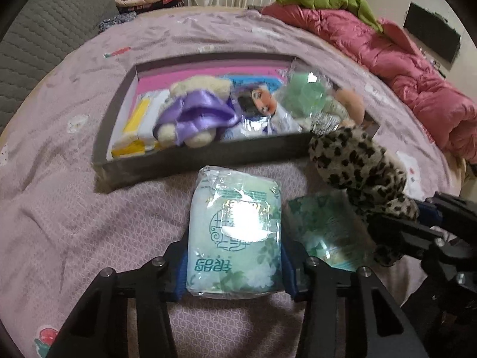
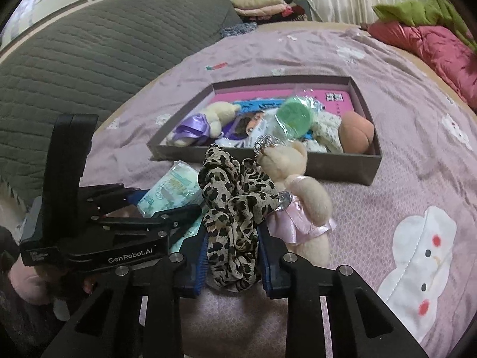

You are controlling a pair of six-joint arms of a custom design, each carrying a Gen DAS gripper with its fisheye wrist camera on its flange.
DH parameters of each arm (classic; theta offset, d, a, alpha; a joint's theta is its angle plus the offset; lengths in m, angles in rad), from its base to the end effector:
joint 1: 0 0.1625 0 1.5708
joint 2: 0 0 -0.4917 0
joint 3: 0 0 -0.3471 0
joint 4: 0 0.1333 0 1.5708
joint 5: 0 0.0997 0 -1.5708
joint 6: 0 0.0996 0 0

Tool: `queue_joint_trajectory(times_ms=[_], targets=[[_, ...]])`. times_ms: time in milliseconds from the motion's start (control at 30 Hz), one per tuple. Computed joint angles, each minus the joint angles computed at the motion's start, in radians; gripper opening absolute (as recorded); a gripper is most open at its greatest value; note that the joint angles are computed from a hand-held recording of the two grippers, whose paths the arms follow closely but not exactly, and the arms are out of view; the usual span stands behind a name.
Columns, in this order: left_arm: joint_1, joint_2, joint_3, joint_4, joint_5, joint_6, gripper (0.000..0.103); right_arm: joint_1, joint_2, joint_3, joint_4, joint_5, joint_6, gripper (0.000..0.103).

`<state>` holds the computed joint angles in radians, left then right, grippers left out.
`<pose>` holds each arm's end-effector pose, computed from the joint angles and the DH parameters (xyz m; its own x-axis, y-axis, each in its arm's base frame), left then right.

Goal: Organize soft objects
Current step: 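Grasp the green wipes pack with the left tool while the right tool grasps the leopard scrunchie, then carry the wipes pack into the tray with the left tool while the right tool carries the scrunchie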

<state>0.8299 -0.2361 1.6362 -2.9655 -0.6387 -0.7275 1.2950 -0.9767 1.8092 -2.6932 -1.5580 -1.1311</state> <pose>-0.2722 -0.6135 -0.1245 -0.7752 -0.1878 -0.6032 0.2135 0.8208 -0.5299 -0.0428 -0.6456 0.2463 -0.6461 -0.7199 0.2534 -0.7604 0.6357 -0.1328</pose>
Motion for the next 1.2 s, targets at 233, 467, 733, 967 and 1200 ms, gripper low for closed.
queue_joint_trajectory(times_ms=[233, 467, 733, 967, 1200], targets=[[-0.037, 0.005, 0.053, -0.245, 0.061, 0.104, 0.048, -0.003, -0.022, 0.014, -0.016, 0.080, -0.031, 0.028], [-0.047, 0.014, 0.052, -0.358, 0.106, 0.175, 0.048, 0.003, -0.033, 0.022, -0.028, 0.137, -0.067, 0.028], [-0.042, 0.019, 0.041, -0.365, 0.083, 0.201, 0.048, 0.009, -0.013, 0.010, -0.040, 0.076, -0.046, 0.028], [-0.047, 0.026, 0.038, -0.405, 0.085, 0.229, 0.049, -0.001, -0.019, -0.008, -0.028, 0.127, -0.023, 0.028], [-0.052, 0.041, 0.014, -0.469, 0.107, 0.284, 0.049, 0.002, -0.013, -0.027, -0.048, 0.137, -0.003, 0.029]])
